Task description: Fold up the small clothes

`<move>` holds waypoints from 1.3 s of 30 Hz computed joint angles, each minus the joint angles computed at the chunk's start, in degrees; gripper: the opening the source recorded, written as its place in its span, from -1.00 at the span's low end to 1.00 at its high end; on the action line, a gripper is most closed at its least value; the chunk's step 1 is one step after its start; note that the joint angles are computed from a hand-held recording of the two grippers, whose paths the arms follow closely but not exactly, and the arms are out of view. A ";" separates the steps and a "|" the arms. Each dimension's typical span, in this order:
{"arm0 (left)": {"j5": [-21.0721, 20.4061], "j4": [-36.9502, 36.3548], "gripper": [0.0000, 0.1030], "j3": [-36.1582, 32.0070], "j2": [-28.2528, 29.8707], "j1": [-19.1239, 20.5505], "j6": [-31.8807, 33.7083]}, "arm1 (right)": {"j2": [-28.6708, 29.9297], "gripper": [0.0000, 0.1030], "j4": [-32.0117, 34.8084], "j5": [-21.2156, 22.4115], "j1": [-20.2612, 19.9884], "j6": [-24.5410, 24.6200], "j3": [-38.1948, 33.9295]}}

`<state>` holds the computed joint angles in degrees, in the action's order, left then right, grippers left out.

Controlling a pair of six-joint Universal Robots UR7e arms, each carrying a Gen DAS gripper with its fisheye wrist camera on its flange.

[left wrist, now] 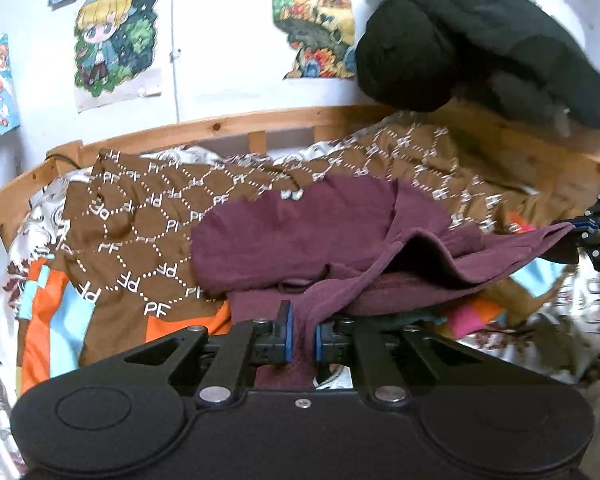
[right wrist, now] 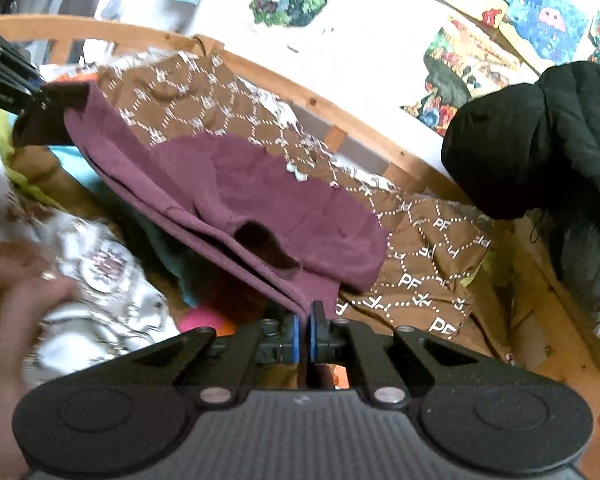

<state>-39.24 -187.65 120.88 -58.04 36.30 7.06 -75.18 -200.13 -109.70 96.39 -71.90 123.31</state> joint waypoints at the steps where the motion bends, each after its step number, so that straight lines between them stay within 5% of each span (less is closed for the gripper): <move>1: -0.43 1.12 -0.80 0.58 -1.28 -0.54 -0.38 | -1.18 -0.90 1.17 -0.83 1.05 0.48 0.46; 9: -4.55 19.64 -0.80 -1.87 -8.99 -1.22 -9.88 | -6.28 -0.89 9.03 -2.93 5.88 5.93 -0.03; 15: -3.90 30.06 -0.79 -11.09 -6.53 1.17 -11.57 | 0.61 -0.89 0.47 -1.62 5.46 -0.30 -4.30; 23: 2.80 37.43 -0.78 -31.55 5.86 5.96 -1.97 | 16.73 -0.89 -12.78 4.28 1.23 -12.62 -17.73; 33: 3.15 30.48 -0.77 -59.37 26.44 14.87 16.97 | 33.15 -0.88 0.91 2.64 -1.08 -5.98 -45.31; 39: 1.59 37.64 -0.77 -71.62 34.43 18.64 14.63 | 41.40 -0.87 9.15 1.23 -3.32 1.48 -58.51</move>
